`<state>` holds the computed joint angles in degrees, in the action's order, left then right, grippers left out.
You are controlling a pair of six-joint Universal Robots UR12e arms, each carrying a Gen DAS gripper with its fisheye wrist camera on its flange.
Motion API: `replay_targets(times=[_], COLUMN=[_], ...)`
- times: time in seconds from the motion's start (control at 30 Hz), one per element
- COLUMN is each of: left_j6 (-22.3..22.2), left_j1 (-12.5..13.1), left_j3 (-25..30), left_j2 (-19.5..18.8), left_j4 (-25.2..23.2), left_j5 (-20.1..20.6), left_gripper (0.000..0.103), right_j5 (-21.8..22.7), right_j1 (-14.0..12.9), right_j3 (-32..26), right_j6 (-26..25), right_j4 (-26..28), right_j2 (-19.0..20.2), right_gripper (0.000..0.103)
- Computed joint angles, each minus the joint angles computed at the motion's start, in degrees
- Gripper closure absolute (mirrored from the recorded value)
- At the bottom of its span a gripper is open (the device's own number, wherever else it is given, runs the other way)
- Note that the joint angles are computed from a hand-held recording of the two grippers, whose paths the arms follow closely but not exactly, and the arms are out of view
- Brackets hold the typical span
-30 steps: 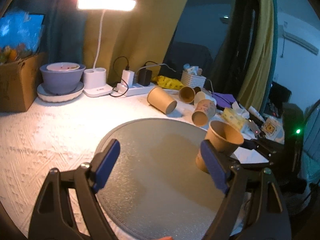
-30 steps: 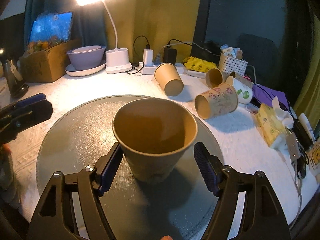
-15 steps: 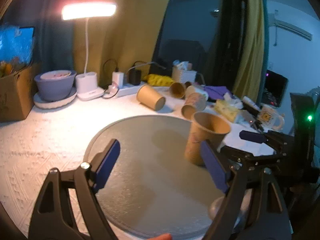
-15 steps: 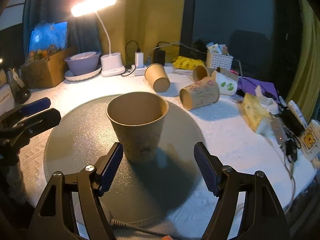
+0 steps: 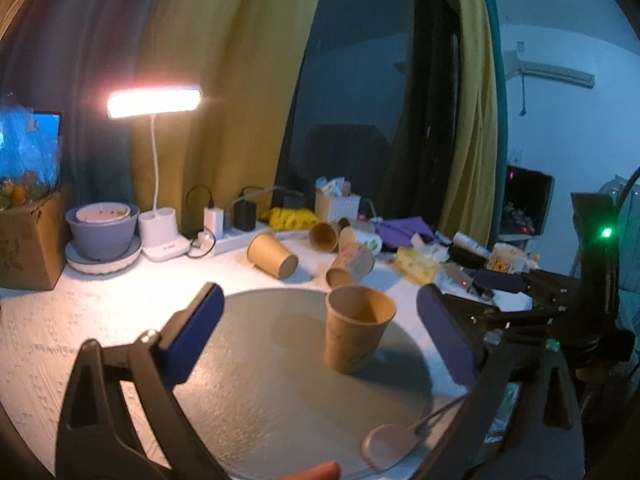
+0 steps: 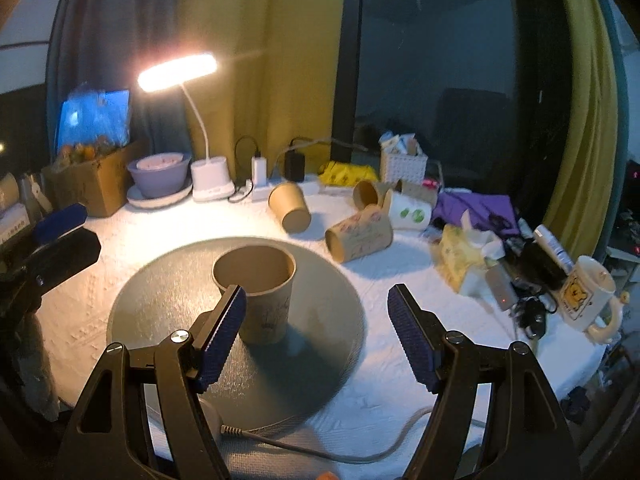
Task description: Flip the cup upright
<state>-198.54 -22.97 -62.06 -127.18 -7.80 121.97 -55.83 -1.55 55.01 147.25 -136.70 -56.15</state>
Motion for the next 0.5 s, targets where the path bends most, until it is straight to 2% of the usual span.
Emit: replay_targets(times=[0.23,0.5], left_j6=[1.7,5.6], left_j1=[-0.8,-1.9], left_j3=[1.9,3.9], left_j2=[-0.7,-1.6], left_j4=[1.8,2.2], left_j5=[3.6,8.5], left_gripper=[0.005,0.005], right_j5=[0.7,2.5], right_j1=[-0.6,-1.1], right_j3=[0.2,1.2], right_j6=[2.5,3.9], right_j4=[-3.0,-6.5], right_j2=[-1.0,-1.9], right_gripper=[0.027,0.027])
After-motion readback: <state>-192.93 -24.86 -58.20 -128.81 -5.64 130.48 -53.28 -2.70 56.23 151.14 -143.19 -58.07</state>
